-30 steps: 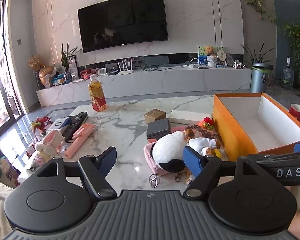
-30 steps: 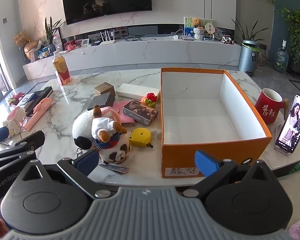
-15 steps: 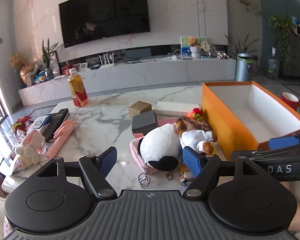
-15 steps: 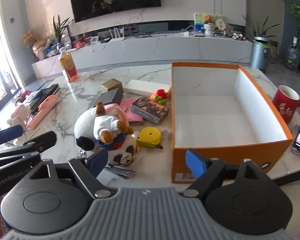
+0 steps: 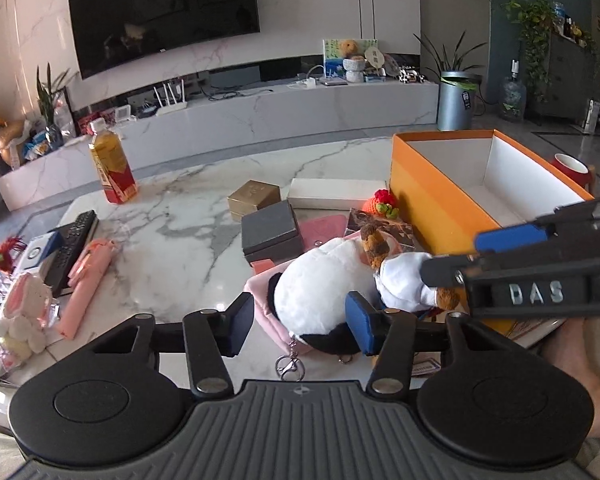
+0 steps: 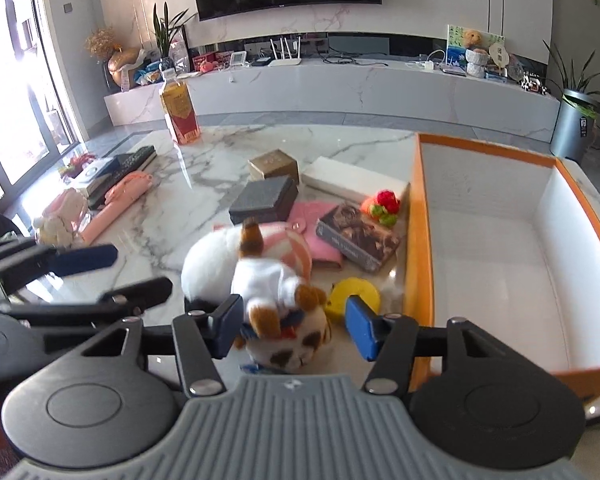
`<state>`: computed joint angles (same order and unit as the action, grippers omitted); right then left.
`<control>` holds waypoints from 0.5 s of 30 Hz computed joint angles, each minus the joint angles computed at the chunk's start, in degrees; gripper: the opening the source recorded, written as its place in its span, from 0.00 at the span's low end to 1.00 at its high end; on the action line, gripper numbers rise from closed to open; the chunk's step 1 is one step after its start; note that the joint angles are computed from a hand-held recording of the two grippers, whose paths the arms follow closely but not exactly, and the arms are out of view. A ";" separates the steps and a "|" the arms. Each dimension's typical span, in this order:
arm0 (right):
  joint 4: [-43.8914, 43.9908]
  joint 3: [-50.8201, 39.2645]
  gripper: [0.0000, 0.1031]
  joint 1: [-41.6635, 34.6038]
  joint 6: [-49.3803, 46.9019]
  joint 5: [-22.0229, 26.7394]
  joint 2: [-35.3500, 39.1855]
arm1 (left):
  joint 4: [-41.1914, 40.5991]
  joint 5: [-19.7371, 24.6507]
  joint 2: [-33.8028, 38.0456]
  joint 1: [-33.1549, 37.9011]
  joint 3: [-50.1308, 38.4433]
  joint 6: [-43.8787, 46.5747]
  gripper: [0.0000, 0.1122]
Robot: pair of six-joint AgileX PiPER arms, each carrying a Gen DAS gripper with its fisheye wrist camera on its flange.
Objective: Organize objects
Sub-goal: 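Move both grippers toward the plush toys beside the orange box, then grasp the white-pink plush with the left gripper while the right grasps the bear keychain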
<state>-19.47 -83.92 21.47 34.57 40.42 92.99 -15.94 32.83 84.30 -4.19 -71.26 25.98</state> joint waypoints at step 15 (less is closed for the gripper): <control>13.93 -1.26 0.28 -4.25 -9.20 0.37 2.04 | -5.24 11.11 1.39 3.89 -2.88 -1.57 0.49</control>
<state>-5.55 -85.18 17.22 25.37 40.79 95.02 -21.18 43.94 85.69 -0.30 -74.14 24.41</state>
